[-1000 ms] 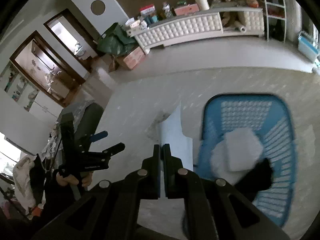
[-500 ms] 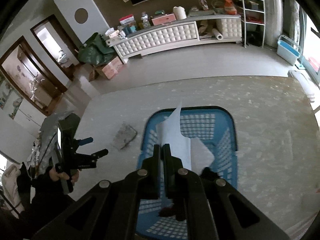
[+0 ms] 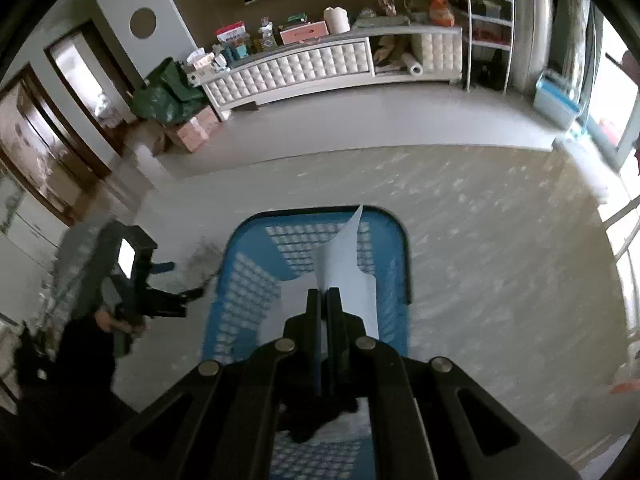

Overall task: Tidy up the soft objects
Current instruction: 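Drop the blue cloth into the basket with the right gripper while the left gripper grasps the grey felt pad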

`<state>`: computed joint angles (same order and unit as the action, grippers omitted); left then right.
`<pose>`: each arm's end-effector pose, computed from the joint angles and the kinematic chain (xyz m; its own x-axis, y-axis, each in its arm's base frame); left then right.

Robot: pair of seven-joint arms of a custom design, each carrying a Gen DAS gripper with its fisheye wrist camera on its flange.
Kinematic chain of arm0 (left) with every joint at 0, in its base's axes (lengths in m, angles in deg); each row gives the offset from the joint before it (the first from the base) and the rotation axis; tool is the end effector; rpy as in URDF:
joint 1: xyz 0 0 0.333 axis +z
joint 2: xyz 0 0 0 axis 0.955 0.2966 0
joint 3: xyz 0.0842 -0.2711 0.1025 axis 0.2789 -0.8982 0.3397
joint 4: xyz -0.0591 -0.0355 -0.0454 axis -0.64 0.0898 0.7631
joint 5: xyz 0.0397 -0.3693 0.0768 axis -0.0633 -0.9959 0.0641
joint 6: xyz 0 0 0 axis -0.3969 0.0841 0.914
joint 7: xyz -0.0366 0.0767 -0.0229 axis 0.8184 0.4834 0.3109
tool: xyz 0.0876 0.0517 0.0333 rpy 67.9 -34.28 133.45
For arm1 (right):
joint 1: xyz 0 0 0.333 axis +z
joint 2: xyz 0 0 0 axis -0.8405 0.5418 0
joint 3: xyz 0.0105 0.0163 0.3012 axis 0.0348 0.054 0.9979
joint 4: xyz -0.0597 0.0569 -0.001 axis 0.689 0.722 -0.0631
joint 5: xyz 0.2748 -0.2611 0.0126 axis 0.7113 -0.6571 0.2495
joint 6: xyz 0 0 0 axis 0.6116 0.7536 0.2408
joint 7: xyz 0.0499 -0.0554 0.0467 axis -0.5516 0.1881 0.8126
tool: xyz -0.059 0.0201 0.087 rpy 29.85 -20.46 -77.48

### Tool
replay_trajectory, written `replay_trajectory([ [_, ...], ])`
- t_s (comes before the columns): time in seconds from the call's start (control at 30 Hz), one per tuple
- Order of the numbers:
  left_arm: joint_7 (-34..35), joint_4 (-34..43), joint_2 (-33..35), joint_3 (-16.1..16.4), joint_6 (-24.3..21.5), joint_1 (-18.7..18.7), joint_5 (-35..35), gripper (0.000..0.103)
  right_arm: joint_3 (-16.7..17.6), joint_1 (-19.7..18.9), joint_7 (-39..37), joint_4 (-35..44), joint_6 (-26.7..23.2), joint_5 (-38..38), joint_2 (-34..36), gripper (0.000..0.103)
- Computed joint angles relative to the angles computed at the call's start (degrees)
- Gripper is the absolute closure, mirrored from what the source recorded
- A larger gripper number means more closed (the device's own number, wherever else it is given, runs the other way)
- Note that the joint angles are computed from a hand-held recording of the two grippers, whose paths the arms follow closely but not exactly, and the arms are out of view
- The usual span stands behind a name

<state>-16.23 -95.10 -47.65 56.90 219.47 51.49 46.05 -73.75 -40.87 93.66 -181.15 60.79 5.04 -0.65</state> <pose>0.5496 -0.2100 0.2502 0.1502 -0.9886 -0.0139 -0.9187 -0.1344 -0.3715 0.5557 0.2285 0.5352 0.5991 -0.7779 -0.1894 -0.7445 -0.4543 -0.4892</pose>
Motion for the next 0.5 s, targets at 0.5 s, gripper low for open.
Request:
replay_trajectory([
  [0.5, 1.5, -0.6, 0.1, 0.5, 1.5, 0.7, -1.3, 0.0, 2.9, 4.4, -1.4, -6.2, 3.0, -12.3, 2.7, 0.101],
])
